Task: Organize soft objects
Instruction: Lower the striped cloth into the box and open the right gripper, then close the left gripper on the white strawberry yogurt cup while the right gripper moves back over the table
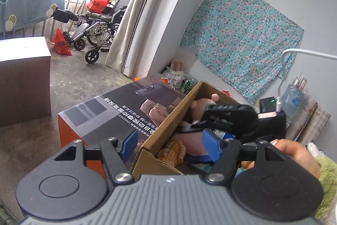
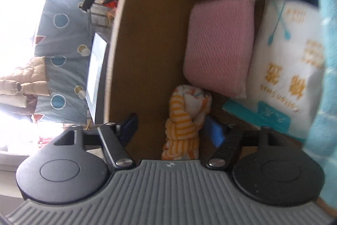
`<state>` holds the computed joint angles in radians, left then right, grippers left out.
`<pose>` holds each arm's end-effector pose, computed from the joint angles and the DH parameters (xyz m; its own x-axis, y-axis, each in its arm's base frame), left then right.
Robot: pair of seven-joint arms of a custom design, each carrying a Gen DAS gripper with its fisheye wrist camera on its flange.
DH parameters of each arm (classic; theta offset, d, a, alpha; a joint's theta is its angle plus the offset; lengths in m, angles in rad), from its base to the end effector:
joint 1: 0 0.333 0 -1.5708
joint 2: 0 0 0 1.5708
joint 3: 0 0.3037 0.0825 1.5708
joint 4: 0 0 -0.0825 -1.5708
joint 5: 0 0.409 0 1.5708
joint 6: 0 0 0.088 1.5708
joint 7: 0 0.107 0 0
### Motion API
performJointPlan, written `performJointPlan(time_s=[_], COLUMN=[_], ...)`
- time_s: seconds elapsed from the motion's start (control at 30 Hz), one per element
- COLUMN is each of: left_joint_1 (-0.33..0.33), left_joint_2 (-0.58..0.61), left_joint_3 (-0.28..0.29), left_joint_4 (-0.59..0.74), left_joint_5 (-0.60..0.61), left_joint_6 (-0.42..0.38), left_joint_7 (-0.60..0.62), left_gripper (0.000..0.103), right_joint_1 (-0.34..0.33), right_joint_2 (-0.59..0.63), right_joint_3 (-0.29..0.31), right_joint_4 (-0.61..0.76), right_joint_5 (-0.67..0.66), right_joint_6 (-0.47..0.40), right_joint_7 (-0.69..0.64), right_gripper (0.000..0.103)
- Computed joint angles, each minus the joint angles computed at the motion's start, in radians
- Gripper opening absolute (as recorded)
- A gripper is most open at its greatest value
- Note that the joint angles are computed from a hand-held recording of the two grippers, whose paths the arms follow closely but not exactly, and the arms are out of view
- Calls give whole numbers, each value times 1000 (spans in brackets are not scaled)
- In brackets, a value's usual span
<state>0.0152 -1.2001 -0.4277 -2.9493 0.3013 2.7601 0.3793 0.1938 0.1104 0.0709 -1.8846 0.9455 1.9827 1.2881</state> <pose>0.2912 -0.1338 0.5139 0.3636 -0.8670 0.3408 -0.3336 -0.4627 -0.8213 0.5850 0.2101 0.4488 0.1106 -0.6401 -0.7603 -0.9923 -0.1143 -0.0481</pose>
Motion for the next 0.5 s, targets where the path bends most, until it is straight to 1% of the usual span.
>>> performJointPlan(time_s=[0.07,0.13,0.23,0.27,0.3,0.37,0.43,0.5], left_joint_1=[-3,-12,-19,-23,-27,-35,-44,-58], left_joint_2=[2,10,38,54,73,124,196,296], left_joint_3=[-8,-15,-27,-31,-36,-46,-55,-61], left_joint_4=[9,23,50,63,78,110,150,205], left_joint_5=[4,7,16,21,27,39,45,43], left_joint_6=[-2,-2,27,45,66,132,208,281], left_joint_7=[0,3,12,21,32,65,107,164], left_gripper=[73,75,79,81,84,87,89,91], right_joint_1=[-9,-25,-53,-67,-82,-114,-150,-191], right_joint_2=[-31,-72,-146,-163,-195,-240,-284,-326], right_joint_3=[-6,-22,-65,-88,-108,-152,-198,-243], right_joint_4=[-14,-35,-71,-70,-87,-93,-105,-112], right_joint_5=[24,62,118,130,143,150,144,136], right_joint_6=[-7,-41,-109,-141,-164,-201,-196,-180], right_joint_7=[-26,-63,-145,-174,-205,-264,-324,-371], right_gripper=[75,75,75,75,75,76,77,80])
